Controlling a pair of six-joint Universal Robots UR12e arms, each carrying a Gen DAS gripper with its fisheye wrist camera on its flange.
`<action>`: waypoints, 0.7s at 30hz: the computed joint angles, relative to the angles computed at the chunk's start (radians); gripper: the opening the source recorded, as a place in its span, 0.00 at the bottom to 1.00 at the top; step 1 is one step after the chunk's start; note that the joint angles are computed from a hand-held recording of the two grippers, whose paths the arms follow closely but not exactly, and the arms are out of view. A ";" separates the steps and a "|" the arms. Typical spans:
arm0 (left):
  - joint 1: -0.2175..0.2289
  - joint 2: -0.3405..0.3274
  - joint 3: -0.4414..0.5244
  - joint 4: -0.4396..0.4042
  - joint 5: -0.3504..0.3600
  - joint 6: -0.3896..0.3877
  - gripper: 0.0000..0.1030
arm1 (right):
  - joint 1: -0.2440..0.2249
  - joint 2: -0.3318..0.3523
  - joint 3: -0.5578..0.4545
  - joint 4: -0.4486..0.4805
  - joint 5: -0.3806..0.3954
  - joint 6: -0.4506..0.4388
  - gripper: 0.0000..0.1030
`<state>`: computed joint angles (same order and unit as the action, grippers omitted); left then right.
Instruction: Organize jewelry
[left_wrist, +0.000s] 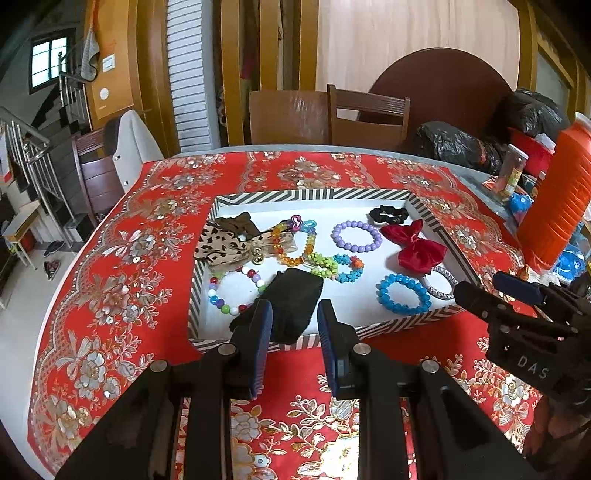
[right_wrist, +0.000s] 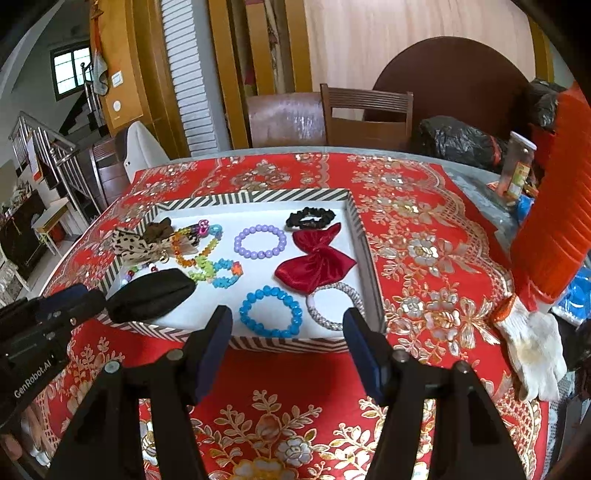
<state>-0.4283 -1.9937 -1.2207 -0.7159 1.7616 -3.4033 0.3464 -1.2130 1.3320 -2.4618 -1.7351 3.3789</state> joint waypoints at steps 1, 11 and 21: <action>0.000 0.000 -0.001 0.003 0.005 0.000 0.25 | -0.001 0.000 -0.002 0.005 0.008 0.000 0.64; 0.002 0.000 -0.004 0.010 0.016 -0.002 0.25 | 0.010 0.002 -0.002 -0.008 -0.014 -0.036 0.64; 0.003 0.001 -0.007 0.011 0.013 0.004 0.25 | 0.012 0.002 0.001 -0.018 -0.003 -0.051 0.64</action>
